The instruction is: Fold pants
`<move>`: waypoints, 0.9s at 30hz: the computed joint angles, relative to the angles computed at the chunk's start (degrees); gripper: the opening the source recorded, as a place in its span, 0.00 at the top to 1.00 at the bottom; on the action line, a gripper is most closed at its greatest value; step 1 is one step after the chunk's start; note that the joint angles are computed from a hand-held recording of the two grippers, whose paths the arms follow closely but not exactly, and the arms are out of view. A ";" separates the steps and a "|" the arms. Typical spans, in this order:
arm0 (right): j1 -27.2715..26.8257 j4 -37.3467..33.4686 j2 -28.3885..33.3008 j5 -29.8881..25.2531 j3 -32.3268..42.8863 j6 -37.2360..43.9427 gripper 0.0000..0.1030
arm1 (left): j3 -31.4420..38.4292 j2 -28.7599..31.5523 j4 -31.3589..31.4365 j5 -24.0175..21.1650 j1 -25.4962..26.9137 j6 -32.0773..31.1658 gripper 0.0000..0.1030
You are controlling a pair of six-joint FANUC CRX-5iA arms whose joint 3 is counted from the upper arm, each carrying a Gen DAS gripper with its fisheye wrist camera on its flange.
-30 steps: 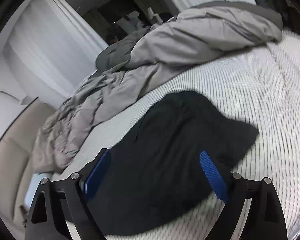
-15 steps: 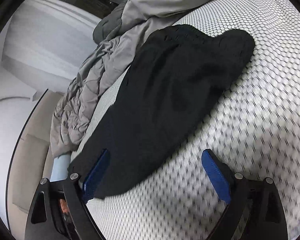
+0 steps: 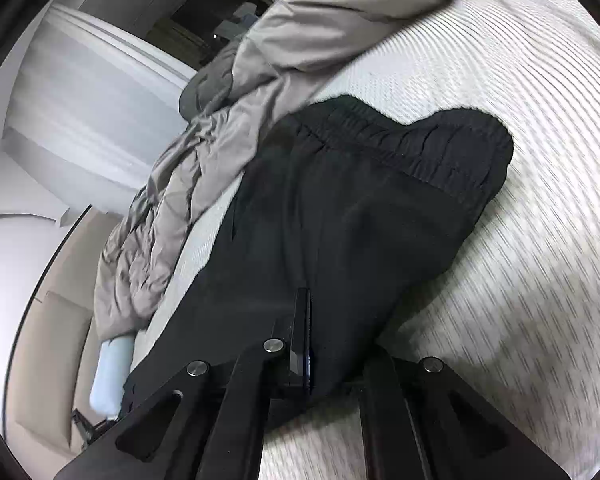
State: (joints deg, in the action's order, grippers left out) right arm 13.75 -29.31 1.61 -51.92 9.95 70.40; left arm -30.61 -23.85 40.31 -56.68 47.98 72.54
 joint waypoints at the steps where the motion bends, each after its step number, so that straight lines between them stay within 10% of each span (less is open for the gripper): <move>1: -0.52 -0.67 -0.05 -2.31 0.02 1.60 0.93 | 0.33 -0.32 -0.98 -0.99 0.75 0.36 0.91; 8: -1.88 4.68 -4.82 4.25 -4.76 -6.08 0.39 | 1.41 -5.74 -4.05 -1.83 6.38 3.40 0.33; 11: -4.57 2.05 -2.91 3.56 -3.29 -7.89 0.40 | 1.54 -6.40 -2.61 -2.54 6.37 2.13 0.20; 16: -4.81 3.92 -3.44 4.53 -3.87 -9.41 0.87 | 1.96 -6.62 -1.83 -1.21 1.60 1.47 0.15; 21: 2.89 27.84 -2.46 -2.07 -4.65 -14.37 0.72 | 3.56 -5.44 -2.65 0.93 -5.58 3.50 0.10; 27: 3.65 33.51 -7.60 3.62 -9.77 -20.78 0.46 | 4.97 -3.94 -4.45 5.52 -14.42 5.55 0.04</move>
